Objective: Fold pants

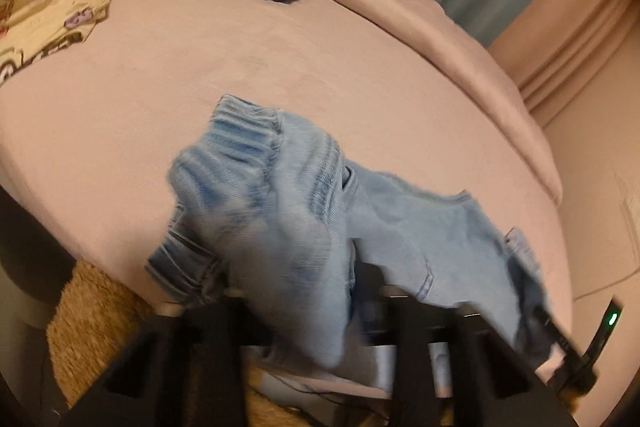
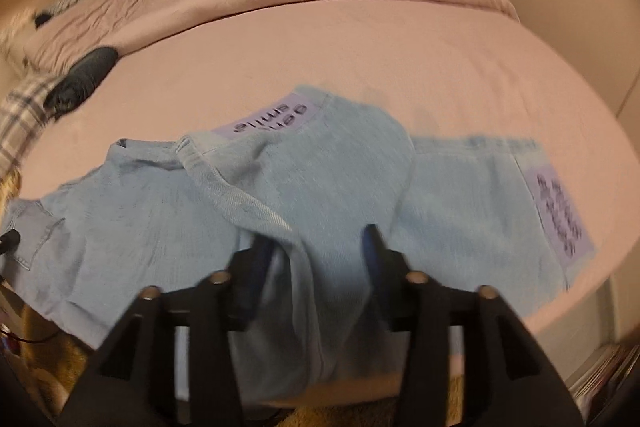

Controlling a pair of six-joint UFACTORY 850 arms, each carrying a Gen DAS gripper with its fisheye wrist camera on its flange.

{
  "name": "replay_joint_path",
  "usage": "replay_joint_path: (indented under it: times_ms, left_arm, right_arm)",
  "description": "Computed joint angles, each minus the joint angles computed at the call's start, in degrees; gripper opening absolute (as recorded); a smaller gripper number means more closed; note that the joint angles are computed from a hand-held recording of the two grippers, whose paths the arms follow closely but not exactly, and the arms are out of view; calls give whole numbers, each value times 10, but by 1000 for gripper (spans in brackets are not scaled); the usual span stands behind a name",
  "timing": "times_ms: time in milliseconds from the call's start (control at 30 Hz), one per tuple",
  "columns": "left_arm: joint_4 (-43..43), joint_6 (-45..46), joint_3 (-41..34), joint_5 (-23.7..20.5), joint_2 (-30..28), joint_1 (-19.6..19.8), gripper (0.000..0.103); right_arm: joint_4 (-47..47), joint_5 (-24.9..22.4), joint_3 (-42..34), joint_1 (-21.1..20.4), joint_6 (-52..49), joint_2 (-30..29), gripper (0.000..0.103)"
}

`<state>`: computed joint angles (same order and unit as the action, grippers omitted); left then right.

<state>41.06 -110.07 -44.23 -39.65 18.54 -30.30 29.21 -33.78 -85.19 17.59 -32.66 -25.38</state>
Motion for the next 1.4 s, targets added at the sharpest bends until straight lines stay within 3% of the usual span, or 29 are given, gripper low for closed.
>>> replay_joint_path:
  times_ms: [133, 200, 233, 300, 467, 667, 800, 900, 967, 1033, 1067, 1100, 1167, 1267, 1300, 1333, 1400]
  left_arm:
    - [-2, 0, 5, 8, 6, -2, 15]
    - [-1, -1, 12, 18, 17, 0, 15]
    - [0, 1, 14, 19, 20, 0, 15]
    - [0, 8, 14, 18, 23, -1, 15]
    - [10, 16, 2, -3, 20, -8, 15]
    - [-20, 36, 20, 18, 26, -11, 15]
    - [-58, 72, 18, 18, 14, -6, 15]
    - [-63, 82, 13, 8, 8, -8, 18]
    - [-73, 95, 7, 0, 8, -5, 24]
    - [-78, 100, 4, -11, 9, 1, 31]
    - [-75, 98, 5, -10, 13, 5, 32]
    - [-76, 100, 11, 9, 23, 15, 32]
    - [-86, 106, 16, 26, 31, 29, 32]
    - [-69, 98, 21, 34, 36, 34, 31]
    - [-48, 85, 22, 33, 37, 33, 26]
    - [-40, 84, 22, 37, 38, 35, 22]
    - [-26, 79, 10, 37, 33, 40, 16]
  right_arm:
    - [-29, -13, -46, 13, 30, -44, 49]
    - [-23, -28, -69, 14, 38, -64, 15]
    - [-1, -47, -84, 10, 28, -75, 6]
    - [43, -71, -107, 1, 31, -89, 6]
    - [137, -46, -152, -21, 8, -88, 5]
    - [243, 46, -68, -59, -63, -4, 5]
    - [105, 70, 12, -72, 53, 21, 9]
    - [68, 20, 35, -96, 121, 1, 13]
    - [107, 3, 45, -113, 101, -4, 13]
    - [131, 5, 44, -121, 84, -3, 23]
    - [107, 26, 43, -120, 105, -2, 34]
    - [59, 41, 39, -116, 149, 0, 39]
    - [20, 69, 35, -114, 181, 0, 40]
    - [75, 51, 12, -129, 145, -22, 37]
    - [67, 49, 2, -130, 165, -33, 32]
    - [47, 50, -8, -129, 186, -41, 8]
    - [30, 36, -43, -128, 202, -65, 5]
